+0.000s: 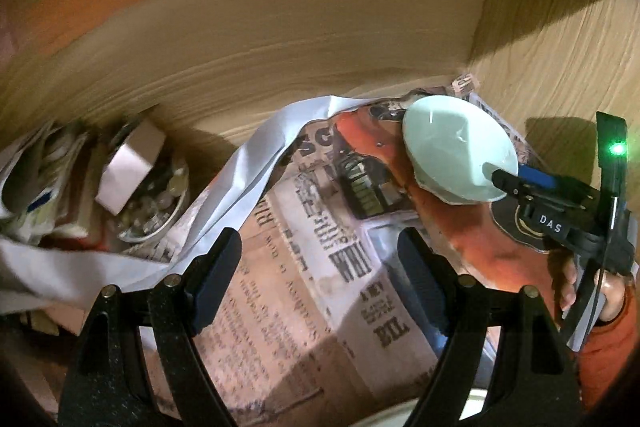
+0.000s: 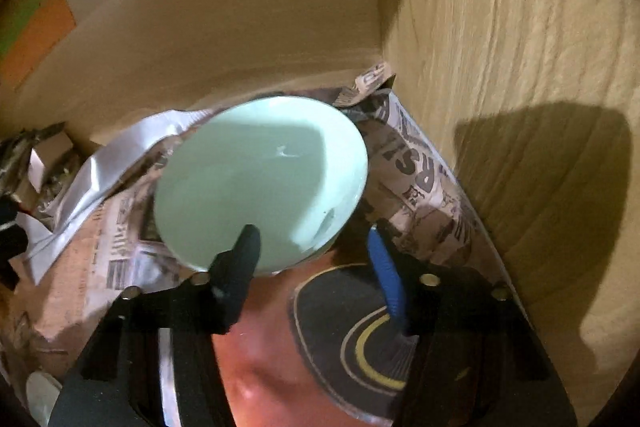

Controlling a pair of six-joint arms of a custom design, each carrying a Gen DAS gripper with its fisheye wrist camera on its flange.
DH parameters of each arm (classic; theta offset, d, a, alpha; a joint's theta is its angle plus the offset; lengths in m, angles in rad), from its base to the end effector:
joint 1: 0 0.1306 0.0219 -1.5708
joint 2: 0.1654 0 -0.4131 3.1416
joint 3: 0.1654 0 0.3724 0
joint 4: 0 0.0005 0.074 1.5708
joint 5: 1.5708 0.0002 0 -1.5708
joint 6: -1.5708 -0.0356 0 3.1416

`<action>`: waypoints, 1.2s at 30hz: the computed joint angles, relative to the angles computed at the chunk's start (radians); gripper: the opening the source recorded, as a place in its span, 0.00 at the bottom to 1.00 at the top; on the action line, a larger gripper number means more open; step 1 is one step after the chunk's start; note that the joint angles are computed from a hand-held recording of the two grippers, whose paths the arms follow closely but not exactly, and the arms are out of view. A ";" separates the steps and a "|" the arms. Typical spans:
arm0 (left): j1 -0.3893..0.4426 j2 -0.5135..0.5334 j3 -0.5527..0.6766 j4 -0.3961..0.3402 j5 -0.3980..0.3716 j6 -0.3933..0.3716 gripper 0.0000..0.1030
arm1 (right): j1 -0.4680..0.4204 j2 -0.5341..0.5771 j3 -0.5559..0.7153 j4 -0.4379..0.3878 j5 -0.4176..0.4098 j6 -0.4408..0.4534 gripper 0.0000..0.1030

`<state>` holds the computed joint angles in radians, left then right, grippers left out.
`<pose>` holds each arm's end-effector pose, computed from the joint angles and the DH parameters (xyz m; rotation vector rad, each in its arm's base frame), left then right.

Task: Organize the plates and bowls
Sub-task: 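Close the right gripper on the rim of the mint-green bowl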

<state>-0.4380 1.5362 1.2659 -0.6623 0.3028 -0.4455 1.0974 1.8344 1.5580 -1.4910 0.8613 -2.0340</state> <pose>0.4470 -0.2216 0.3539 1.1726 2.1872 -0.3751 0.2674 0.4617 0.3094 0.9336 2.0737 -0.2294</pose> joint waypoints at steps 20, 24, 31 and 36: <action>-0.046 0.096 0.067 -0.030 -0.025 -0.012 0.79 | 0.012 -0.038 -0.054 0.269 0.006 0.245 0.21; -0.047 0.126 0.090 -0.052 -0.053 -0.004 0.78 | 0.013 -0.027 -0.046 0.362 -0.017 0.377 0.21; -0.050 0.178 0.127 -0.100 -0.097 0.008 0.55 | 0.013 -0.033 -0.061 0.475 -0.037 0.486 0.21; -0.054 0.224 0.170 -0.186 -0.081 -0.009 0.24 | 0.011 -0.034 -0.069 0.497 -0.030 0.479 0.21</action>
